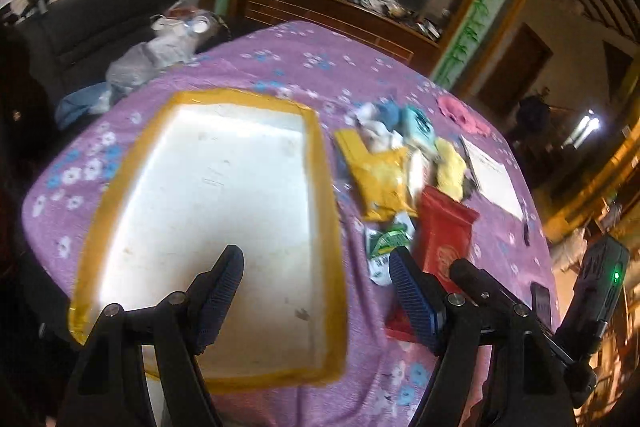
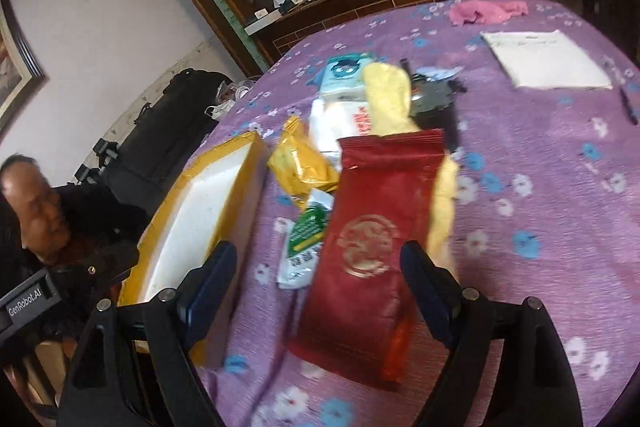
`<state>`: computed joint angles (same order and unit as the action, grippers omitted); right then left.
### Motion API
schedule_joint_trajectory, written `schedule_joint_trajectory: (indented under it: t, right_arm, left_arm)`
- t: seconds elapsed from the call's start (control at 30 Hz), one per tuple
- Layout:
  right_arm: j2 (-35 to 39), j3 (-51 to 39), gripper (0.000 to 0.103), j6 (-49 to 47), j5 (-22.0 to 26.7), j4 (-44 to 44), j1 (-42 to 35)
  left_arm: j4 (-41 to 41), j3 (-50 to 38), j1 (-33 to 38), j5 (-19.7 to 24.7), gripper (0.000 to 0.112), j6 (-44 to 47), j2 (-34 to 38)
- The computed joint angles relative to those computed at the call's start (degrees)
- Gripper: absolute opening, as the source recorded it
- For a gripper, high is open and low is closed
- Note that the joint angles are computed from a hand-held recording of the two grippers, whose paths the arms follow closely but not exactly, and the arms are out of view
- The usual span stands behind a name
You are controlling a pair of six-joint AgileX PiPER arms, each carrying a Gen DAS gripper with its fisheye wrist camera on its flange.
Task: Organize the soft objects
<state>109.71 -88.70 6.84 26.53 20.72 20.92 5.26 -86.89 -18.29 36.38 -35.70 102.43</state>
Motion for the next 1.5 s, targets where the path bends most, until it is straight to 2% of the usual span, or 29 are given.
schedule_joint_trajectory:
  t: [0.17,0.27,0.37,0.53,0.6,0.77,0.87,0.97,1.07,1.13,1.2,1.27,1.33,1.4,1.5]
  right_arm:
    - [3.1,-4.6,0.083,11.3,5.4,-12.0,0.0]
    - [5.2,-6.6,0.083,10.0,7.5,-10.8,-1.4]
    - [6.6,-7.5,0.083,10.5,9.0,-11.2,-1.8]
    - [6.1,-3.9,0.083,2.6,6.1,-3.2,-3.6]
    - [5.4,-2.9,0.083,3.5,5.1,-4.0,-3.3]
    - [5.0,-2.6,0.083,7.1,3.7,-9.1,-1.3]
    - [5.3,-3.2,0.083,6.8,4.0,-9.0,-1.1]
    - [3.9,-0.8,0.083,2.6,1.5,-4.7,-2.1]
    - [4.0,-0.4,0.082,2.8,1.6,-2.6,-3.5]
    - [3.5,0.8,0.082,-2.2,1.0,4.1,-5.0]
    - [2.9,1.9,0.082,-2.2,0.0,4.4,-5.3]
    - [2.7,2.3,0.082,-3.5,-0.6,5.4,-5.2]
    - [2.1,3.1,0.081,-4.0,-1.5,5.5,-4.8]
    - [1.0,4.8,0.081,-4.6,-3.6,5.5,-4.4]
    - [1.6,4.3,0.081,-10.1,-2.4,11.4,-5.9]
  left_arm:
    - [-3.2,-2.8,-1.8,2.5,0.078,6.7,1.6]
    - [-3.2,-4.1,-3.1,2.9,0.078,9.1,2.8]
    - [-5.8,-7.4,-3.4,6.0,0.078,10.9,6.1]
    - [-7.7,-8.1,-3.7,6.4,0.078,12.5,7.9]
    - [-5.3,-8.6,-4.4,6.9,0.078,11.4,8.2]
    - [-5.4,-9.6,-4.5,8.3,0.078,11.7,8.0]
    - [-5.8,-7.0,-4.9,6.7,0.078,13.4,5.0]
    - [-5.7,-5.7,-6.1,4.1,0.078,14.1,3.6]
    - [-4.1,-10.0,-6.8,7.6,0.077,12.8,7.1]
    - [-6.8,-9.9,-6.2,6.9,0.077,15.0,7.6]
    - [-5.9,-9.8,-6.3,5.0,0.077,15.1,8.5]
    - [-7.0,-11.7,-5.7,6.2,0.072,15.3,11.4]
    - [-1.7,-10.9,-7.2,5.2,0.071,12.5,11.0]
    - [1.3,-12.0,-8.0,7.1,0.071,10.6,11.5]
    - [4.9,-11.1,-8.6,9.6,0.070,9.1,10.5]
